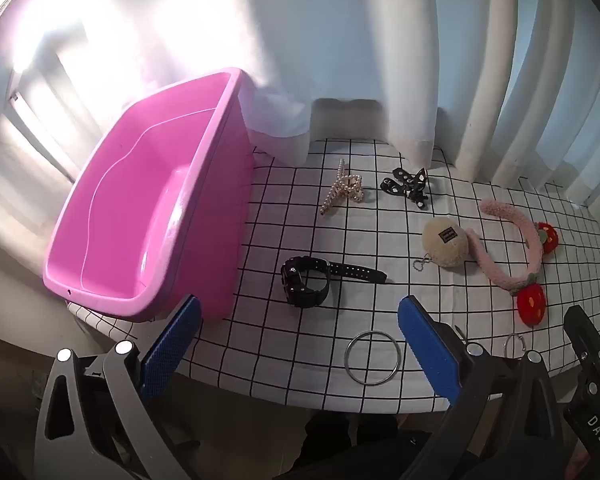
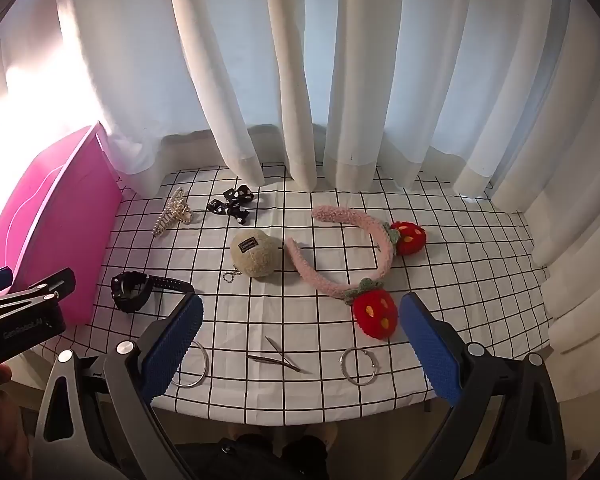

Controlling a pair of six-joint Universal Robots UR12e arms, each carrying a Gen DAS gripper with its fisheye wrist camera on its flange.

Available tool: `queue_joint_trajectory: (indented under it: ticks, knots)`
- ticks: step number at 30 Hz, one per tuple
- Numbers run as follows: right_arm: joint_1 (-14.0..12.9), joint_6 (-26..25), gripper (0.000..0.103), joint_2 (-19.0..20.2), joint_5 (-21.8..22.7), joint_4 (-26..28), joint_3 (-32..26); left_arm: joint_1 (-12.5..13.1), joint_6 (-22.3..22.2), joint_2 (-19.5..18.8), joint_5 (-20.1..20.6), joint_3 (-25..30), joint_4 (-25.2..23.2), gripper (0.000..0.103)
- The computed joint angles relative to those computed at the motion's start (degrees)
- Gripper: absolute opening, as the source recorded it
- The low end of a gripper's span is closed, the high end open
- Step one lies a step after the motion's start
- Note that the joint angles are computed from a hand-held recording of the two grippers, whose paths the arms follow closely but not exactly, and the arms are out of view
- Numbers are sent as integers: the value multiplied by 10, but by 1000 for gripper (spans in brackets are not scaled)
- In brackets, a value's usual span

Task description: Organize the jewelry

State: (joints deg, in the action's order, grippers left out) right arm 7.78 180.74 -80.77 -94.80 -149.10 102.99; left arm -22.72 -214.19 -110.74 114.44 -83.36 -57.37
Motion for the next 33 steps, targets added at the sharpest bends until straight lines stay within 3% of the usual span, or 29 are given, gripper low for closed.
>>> queue_joint_trajectory:
  ticks: [33]
  knots:
    - [0, -2, 94, 0, 7, -4, -1, 2, 2, -1, 0, 3, 1, 97]
